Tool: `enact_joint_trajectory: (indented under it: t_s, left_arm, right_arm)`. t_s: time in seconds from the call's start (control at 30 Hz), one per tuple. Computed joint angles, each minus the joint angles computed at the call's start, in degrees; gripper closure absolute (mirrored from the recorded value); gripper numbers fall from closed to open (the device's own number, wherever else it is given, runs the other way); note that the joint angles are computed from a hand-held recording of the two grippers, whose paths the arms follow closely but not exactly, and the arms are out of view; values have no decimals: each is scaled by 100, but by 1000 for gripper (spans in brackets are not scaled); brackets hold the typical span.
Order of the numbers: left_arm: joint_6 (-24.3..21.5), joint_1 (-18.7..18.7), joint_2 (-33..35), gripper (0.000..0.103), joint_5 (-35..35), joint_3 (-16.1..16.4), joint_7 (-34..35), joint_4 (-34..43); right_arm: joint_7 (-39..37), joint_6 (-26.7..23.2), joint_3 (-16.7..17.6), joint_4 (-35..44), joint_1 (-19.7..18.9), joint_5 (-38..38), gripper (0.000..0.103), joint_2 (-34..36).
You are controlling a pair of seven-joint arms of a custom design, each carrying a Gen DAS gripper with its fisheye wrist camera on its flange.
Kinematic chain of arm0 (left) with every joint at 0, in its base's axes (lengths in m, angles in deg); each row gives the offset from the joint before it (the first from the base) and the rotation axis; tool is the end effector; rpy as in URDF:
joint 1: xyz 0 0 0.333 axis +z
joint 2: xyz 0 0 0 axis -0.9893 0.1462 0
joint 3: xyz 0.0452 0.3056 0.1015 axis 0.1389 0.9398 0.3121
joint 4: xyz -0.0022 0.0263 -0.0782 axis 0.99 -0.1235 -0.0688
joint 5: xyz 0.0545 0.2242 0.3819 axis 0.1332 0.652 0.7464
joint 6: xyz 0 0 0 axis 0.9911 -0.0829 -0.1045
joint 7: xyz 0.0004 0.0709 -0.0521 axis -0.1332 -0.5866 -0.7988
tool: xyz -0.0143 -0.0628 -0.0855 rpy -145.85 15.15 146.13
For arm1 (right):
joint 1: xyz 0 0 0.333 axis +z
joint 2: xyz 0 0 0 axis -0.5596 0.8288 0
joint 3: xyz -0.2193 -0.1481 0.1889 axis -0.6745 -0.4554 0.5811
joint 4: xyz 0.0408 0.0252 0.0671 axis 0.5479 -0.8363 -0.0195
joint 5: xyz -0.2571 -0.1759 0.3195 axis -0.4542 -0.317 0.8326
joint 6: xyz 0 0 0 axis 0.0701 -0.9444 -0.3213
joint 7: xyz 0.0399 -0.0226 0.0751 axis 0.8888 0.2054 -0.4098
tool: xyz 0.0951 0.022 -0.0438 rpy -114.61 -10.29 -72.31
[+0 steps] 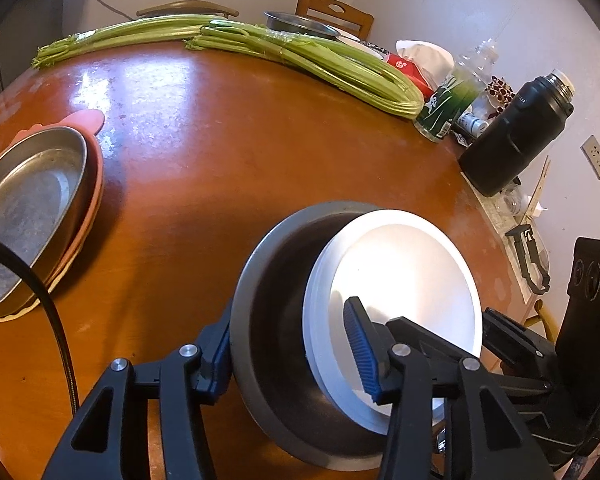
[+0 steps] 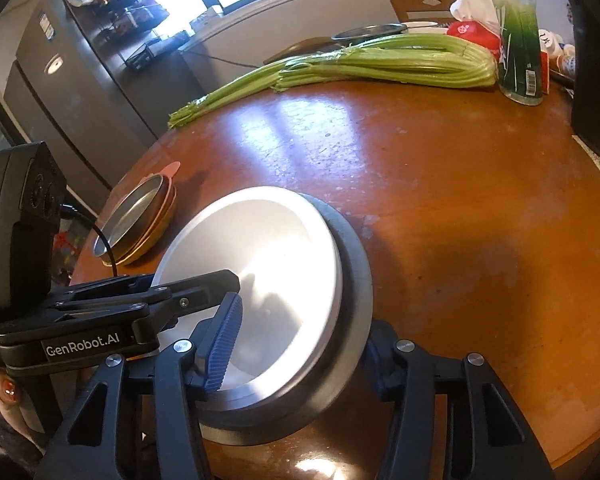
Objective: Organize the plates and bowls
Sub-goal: 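Lift the steel bowl and carry it over the metal pan stack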
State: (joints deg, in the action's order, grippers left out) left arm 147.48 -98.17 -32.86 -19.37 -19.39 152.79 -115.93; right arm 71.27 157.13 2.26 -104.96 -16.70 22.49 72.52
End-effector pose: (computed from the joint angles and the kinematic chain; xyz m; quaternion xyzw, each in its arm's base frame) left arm 0.7080 -0.3802 0.3103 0.5344 -0.7931 0.2923 0.0077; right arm 0.6028 0.2199 0.3067 -0.5878 0.6945 -0.1322 0.3932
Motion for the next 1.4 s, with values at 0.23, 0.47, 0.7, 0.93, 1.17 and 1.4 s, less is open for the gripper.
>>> enact_joint_trajectory:
  t_s: [0.23,0.47,0.7,0.93,1.17,1.4]
  left_arm:
    - [133,49,-146,53,-12,12,-33,-153]
    - [356,189,-358,53,-118,5,25,-369]
    - [601,400,-602,53,-277,-17,145,-575]
    - [826,604,-812,53,-442,-9,243,-751]
    - [900,792,-921,53,-587,4,350,-872]
    - [986,1012,-1073,53,-795,-28,519,-1082]
  right_arm:
    - [126,-13,255,118,-244,-179,47,36]
    - [6,-97,149,378,-31,-178,46,75]
    - [-144,-257,109,795,138,-240,47,183]
    - [-323,-459,85,1404,329,-302,47,418]
    - [-435,-731,270,1988,319,-372,47,718]
    - [-582,-976,432,2486,314,-399,47,1000]
